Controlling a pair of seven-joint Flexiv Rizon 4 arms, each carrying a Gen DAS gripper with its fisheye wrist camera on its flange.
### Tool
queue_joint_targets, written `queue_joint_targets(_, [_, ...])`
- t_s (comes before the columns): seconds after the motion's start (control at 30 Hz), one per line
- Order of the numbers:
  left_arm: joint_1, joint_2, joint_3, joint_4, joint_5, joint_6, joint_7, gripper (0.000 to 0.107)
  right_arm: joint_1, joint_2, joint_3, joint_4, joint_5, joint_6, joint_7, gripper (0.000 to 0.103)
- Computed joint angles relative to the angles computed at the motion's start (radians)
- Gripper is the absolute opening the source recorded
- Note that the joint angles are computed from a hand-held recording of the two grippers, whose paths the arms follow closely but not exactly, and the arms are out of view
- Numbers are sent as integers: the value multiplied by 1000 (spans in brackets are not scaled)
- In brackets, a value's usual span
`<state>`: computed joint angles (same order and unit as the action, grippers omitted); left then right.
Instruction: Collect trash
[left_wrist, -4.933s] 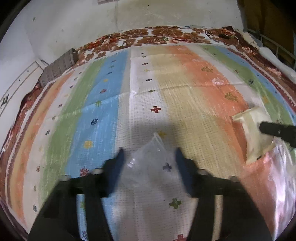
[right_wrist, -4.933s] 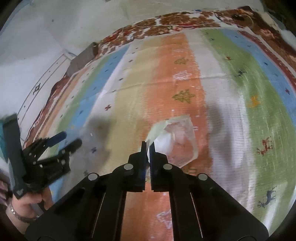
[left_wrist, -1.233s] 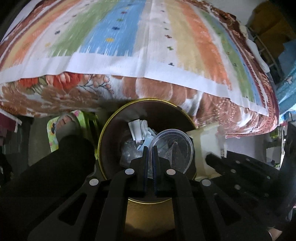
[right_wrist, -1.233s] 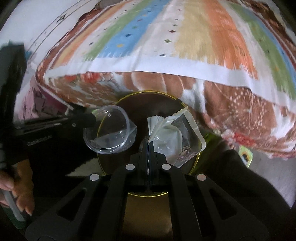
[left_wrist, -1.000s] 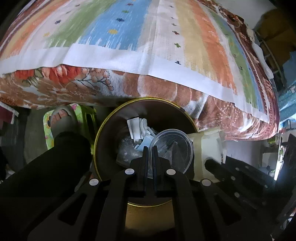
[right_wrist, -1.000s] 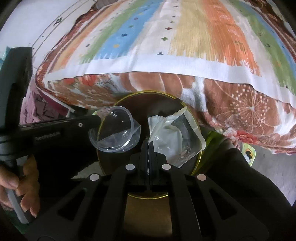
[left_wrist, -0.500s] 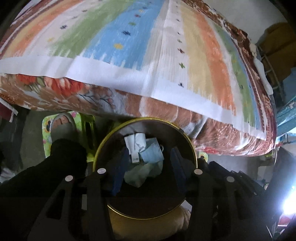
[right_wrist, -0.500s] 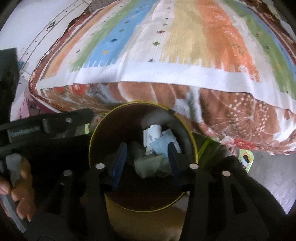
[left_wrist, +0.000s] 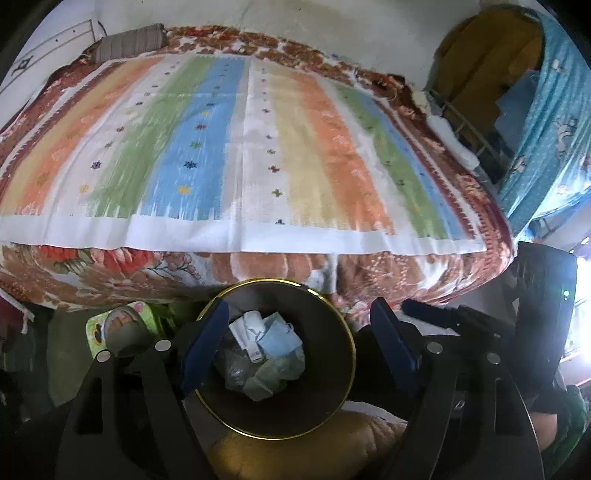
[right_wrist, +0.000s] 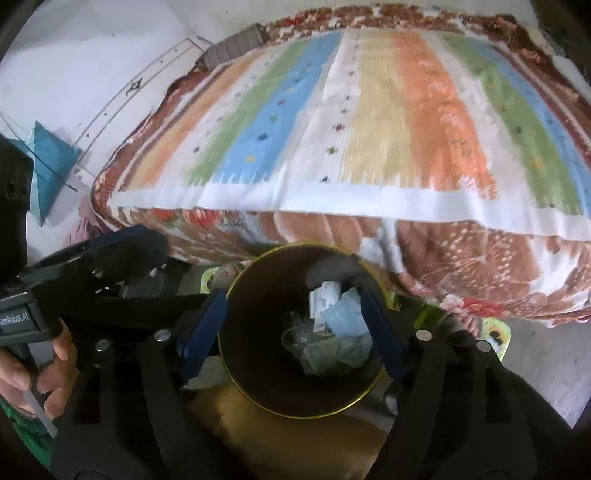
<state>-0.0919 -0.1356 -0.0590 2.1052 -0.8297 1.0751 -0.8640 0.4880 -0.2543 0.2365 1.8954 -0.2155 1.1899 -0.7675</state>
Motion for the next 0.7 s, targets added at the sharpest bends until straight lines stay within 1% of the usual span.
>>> queue_joint_targets(0.03, [-1, 8, -3, 8, -19, 10, 21, 79, 21, 22, -31, 24, -62, -2, 50, 76])
queue_joint_targets(0.07, [-5, 21, -9, 21, -56, 28, 61, 81, 26, 33, -43, 37, -95, -1, 78, 78])
queue_joint_targets(0.17, [-34, 55, -20, 59, -186, 81, 181, 87, 22, 69, -58, 86, -171, 53, 149, 83])
queue_joint_targets(0.23, [-58, 79, -19, 85, -261, 106, 256, 90, 15, 92, -66, 127, -229, 90, 195, 85])
queue_joint_targets(0.3, [-78, 97, -10, 105, -302, 116, 294, 92, 3, 121, -60, 174, -265, 137, 224, 90])
queue_joint_targets(0.4, [-99, 135, 11, 147, -346, 98, 353, 92, -6, 159, -64, 236, -365, 183, 306, 94])
queue_joint_targets(0.47, [-113, 158, 21, 175, -377, 110, 406, 95, -19, 187, -54, 273, -410, 206, 337, 94])
queue_joint_targets(0.53, [-125, 186, 34, 208, -409, 132, 446, 96, -35, 228, -58, 319, -546, 209, 453, 94])
queue_joint_targets(0.63, [-137, 234, 57, 261, -477, 135, 491, 97, -68, 262, -26, 354, -612, 234, 536, 94])
queue_joint_targets(0.7, [-149, 263, 64, 292, -536, 141, 514, 97, -98, 287, -14, 378, -741, 272, 632, 94])
